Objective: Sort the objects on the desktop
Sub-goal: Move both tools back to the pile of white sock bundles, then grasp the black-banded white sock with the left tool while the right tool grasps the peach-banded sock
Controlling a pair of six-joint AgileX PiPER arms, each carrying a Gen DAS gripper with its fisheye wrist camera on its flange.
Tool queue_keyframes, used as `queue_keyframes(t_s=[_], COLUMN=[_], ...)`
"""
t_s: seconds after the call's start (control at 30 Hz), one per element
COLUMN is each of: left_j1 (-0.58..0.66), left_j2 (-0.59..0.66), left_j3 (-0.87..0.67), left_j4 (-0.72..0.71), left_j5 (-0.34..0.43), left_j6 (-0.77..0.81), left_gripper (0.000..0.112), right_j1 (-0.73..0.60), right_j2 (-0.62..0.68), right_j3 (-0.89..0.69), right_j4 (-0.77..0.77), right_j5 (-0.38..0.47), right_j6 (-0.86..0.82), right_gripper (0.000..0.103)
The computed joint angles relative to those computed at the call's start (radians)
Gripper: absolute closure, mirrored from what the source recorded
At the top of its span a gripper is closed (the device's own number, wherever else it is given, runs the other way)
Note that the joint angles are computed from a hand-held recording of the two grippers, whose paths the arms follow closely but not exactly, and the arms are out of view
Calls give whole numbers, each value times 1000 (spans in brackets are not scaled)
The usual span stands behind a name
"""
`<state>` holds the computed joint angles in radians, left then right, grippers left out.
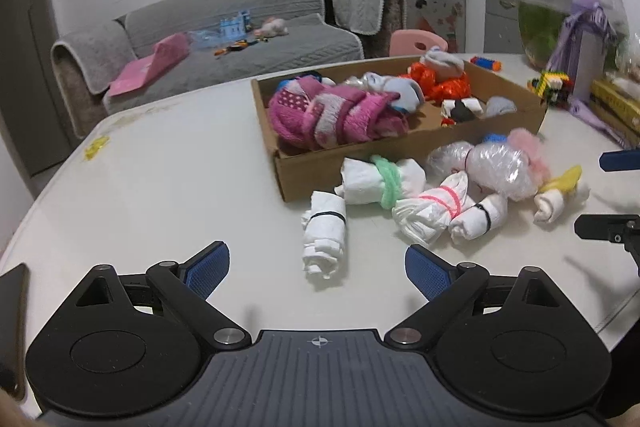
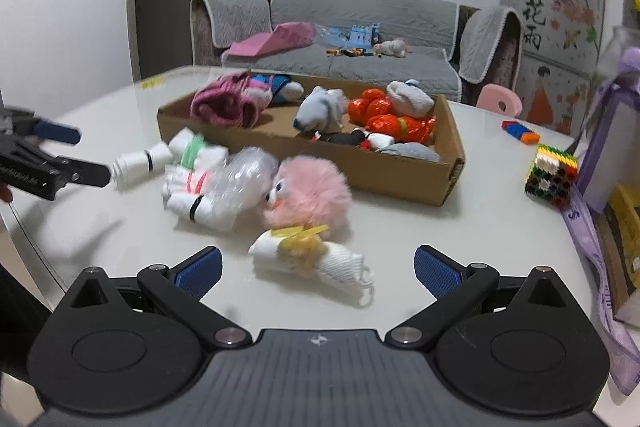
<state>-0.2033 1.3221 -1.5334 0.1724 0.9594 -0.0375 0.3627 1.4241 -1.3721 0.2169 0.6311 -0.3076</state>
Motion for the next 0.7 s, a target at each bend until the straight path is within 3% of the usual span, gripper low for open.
queue_keyframes(t_s=[0.27,0.7], left_j1=[57,63], left_j2=[70,102], left_j3=[-17,-3], left_j4=[-72,-124], left_j5=[-37,-74], left_j6=[33,67], left_gripper=[16,15], right_j1=[54,94], right_j2=[28,42], right_j3=[2,0], right_j4=[-161,-246], right_j5=[12,22], right_j6=[200,369], right_gripper=[1,0])
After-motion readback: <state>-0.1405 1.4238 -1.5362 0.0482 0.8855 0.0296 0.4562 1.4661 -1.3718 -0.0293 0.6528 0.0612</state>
